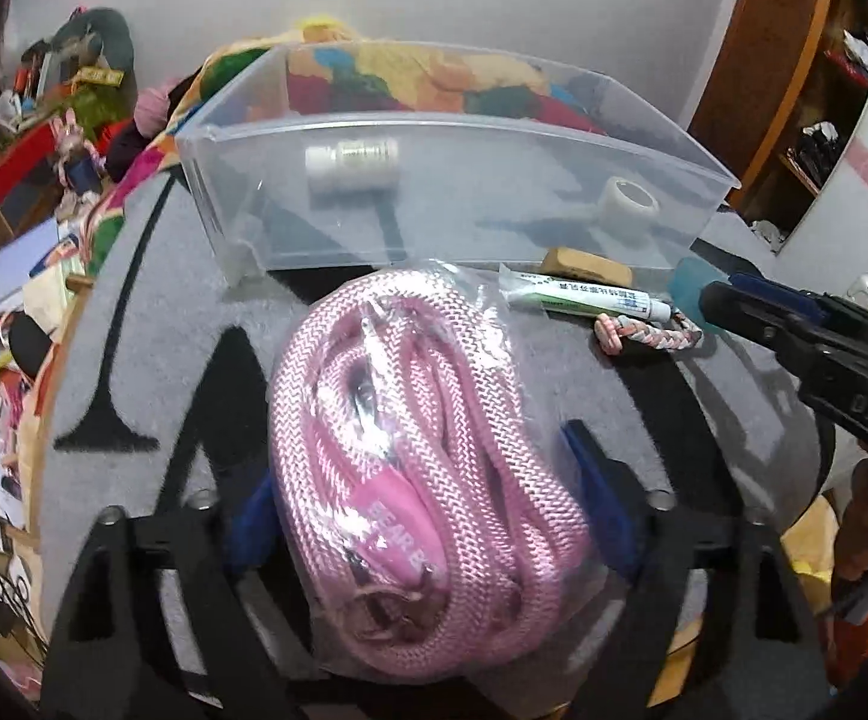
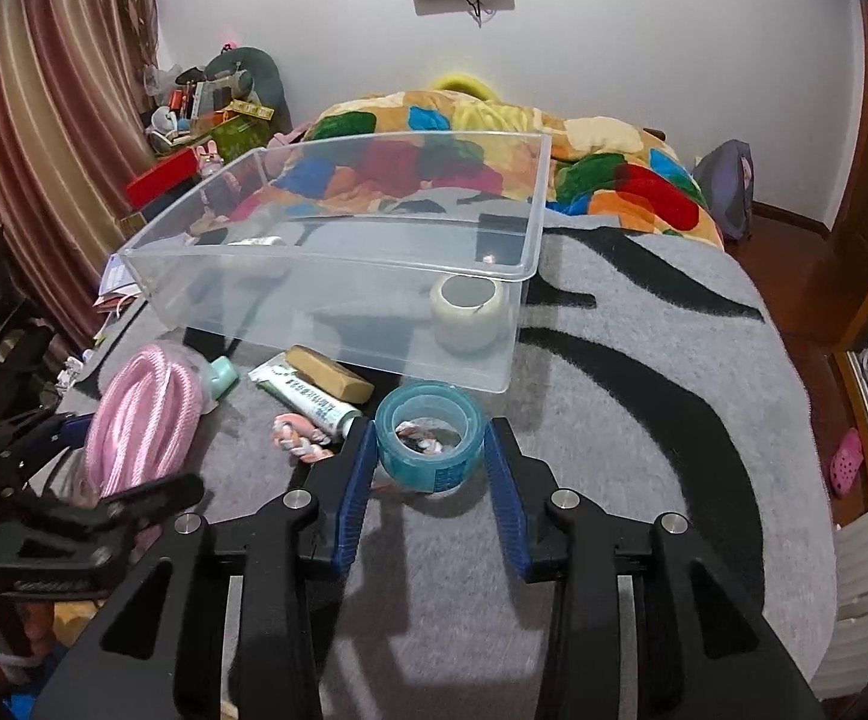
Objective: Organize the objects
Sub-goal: 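Grasp bagged pink rope with left tool while right tool grasps blue tape roll, then place bagged pink rope in box with left tool while right tool places blue tape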
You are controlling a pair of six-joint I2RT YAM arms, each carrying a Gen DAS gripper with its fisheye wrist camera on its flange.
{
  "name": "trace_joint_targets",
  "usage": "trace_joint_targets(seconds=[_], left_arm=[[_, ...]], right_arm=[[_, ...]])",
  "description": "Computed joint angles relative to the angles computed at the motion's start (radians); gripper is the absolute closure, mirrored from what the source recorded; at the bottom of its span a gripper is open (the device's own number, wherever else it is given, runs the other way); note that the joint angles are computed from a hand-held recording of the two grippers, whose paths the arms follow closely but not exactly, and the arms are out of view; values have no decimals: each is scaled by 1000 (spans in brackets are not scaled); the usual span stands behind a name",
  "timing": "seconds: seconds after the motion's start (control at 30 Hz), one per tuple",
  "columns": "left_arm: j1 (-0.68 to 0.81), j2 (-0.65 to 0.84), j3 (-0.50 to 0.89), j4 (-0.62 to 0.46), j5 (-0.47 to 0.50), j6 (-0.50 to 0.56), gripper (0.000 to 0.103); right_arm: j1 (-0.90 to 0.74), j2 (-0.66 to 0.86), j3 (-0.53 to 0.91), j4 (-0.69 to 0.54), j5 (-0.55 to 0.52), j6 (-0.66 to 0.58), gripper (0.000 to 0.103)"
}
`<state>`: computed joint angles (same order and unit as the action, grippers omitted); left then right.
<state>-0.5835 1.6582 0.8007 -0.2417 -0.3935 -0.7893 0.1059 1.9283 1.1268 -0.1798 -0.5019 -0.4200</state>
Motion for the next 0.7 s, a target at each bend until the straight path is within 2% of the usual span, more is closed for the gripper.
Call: trace_joint_targets(seconds=[0.1,0.2,0.3,0.43,0.7], left_arm=[[10,-34,-18,17,27,5,43],[24,-108,-63,33,54,21,46],[14,-174,-85,8,31,40,51],[-1,-254,-75,-40,1,55,53],[77,-340,-14,-33,13,166,53]], right_arm=[[-3,-33,-24,9,-7,-2,69],[-14,-65,-39,14,-29,1,69],[-21,-87,-43,16,-47,13,69],[-24,-114,-36,21,-64,31,69],[-2,-131,20,38,-78,85,69]])
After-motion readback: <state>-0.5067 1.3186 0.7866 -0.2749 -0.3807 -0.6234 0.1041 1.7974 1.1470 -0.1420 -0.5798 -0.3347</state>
